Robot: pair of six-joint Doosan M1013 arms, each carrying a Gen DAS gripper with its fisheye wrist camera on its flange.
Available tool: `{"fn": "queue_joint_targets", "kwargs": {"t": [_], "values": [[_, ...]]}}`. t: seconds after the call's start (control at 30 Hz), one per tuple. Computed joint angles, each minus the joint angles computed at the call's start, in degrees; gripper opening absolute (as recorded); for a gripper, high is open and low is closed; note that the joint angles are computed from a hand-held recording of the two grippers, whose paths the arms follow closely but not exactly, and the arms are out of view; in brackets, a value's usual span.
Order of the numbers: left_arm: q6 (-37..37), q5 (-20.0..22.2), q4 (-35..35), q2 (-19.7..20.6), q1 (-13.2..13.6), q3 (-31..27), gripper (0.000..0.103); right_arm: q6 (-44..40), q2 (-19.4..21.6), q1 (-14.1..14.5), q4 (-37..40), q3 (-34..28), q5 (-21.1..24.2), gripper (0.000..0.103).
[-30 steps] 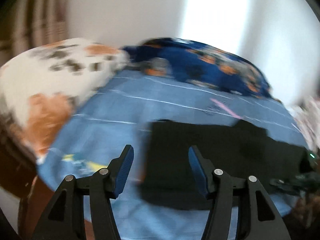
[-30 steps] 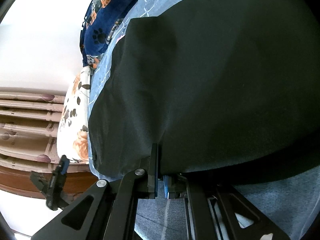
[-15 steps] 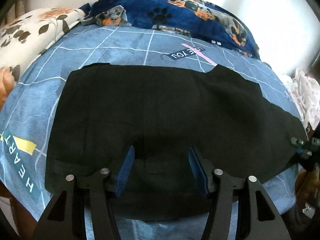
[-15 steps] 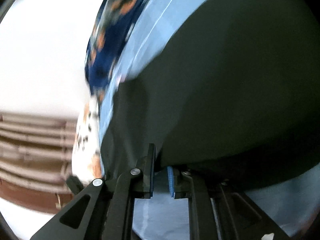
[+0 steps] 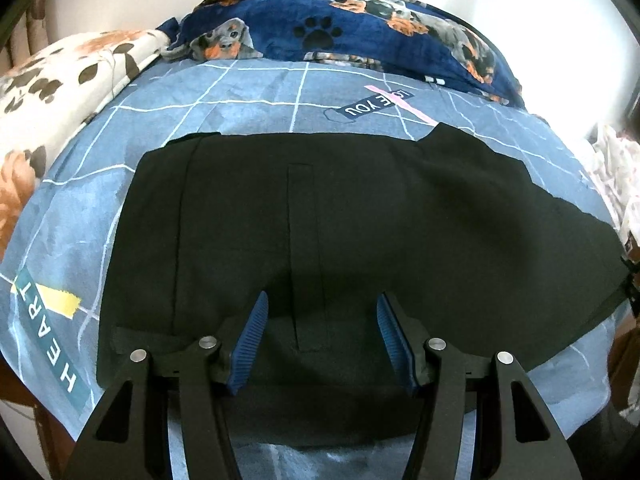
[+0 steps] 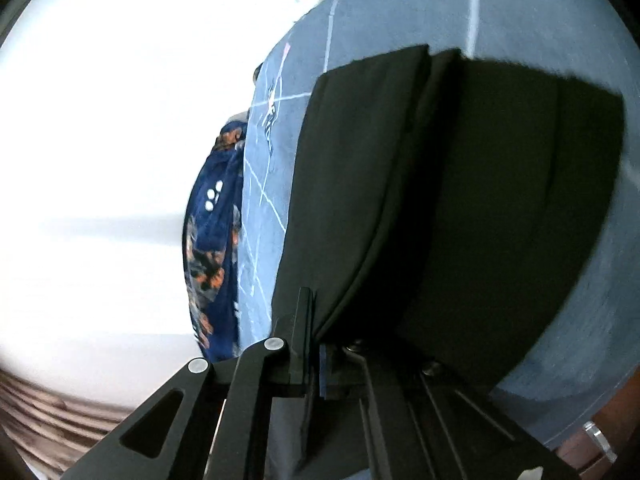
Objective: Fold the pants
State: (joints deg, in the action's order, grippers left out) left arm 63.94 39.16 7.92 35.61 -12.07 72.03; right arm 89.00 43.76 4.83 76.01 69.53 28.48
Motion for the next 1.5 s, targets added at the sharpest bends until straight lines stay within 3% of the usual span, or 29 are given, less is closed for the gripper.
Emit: {"fn": "queue_joint_targets", "kwargs": {"t": [0.13,0.17,0.3,0.4,0.5,0.6,0.8,0.93,0.97,1.03,1.1,1.27,1.4,1.5], "values": [[0.4,0.1,0.1,0.1,0.1,-0.2,0.058,10.0,-0.5,0.8,-16.7,-2.2,-0.6,0.002],[0.1,0.0,0.1,0.1,0.0,-0.2,0.058,9.1,-0.6,0.5,-17.4,-2.4,1.8,0.002],[1.4,-0.1,-1.4,0.2,0.3,-0.3,0.058,8.9,-2.4,0.3,-17.1,0.4,1.8,0.002],[2.2,0.1,-1.5,0.2,0.3,-0.4,0.058,6.7,-3.1,-0.3,-13.8,3.1,1.6,0.002],[2.7,0.1,-1.3,0.2,0.3,-0.3,0.059,-0.9,-3.6,-0.9,-3.6,5.9,0.9,0.001],[2.8,0.0,-1.4,0.2,0.2,-0.3,0.059,-2.1,-3.4,-0.9,-1.9,5.7,0.6,0.002],[2.7,-0.1,-1.0,0.2,0.1,-0.2,0.061,-8.1,-4.7,-2.4,8.5,9.6,0.2,0.004],[2.8,-0.3,-1.3,0.1,0.1,-0.1,0.062,-20.5,-6.2,-3.7,26.8,14.2,-0.8,0.010],[2.9,-0.2,-1.3,0.1,0.1,-0.1,0.063,-21.6,-6.5,-3.7,27.9,14.7,-1.6,0.010],[2.7,-0.1,-1.1,0.2,0.1,-0.2,0.063,-26.6,-7.9,-3.5,32.0,16.2,-5.9,0.013],[2.7,-0.4,-1.6,0.1,0.1,-0.1,0.065,-34.5,-9.0,-3.5,41.5,18.0,-7.9,0.014],[3.1,-0.7,-2.1,0.1,0.1,-0.1,0.070,-32.3,-9.8,-4.1,36.9,18.1,-9.7,0.015],[3.0,-0.6,-1.7,0.2,0.0,-0.2,0.072,-29.3,-9.5,-4.3,34.2,17.7,-10.0,0.032],[2.8,-1.0,-2.4,0.2,0.0,0.0,0.072,-25.8,-8.8,-4.2,30.7,16.7,-10.2,0.034]]}}
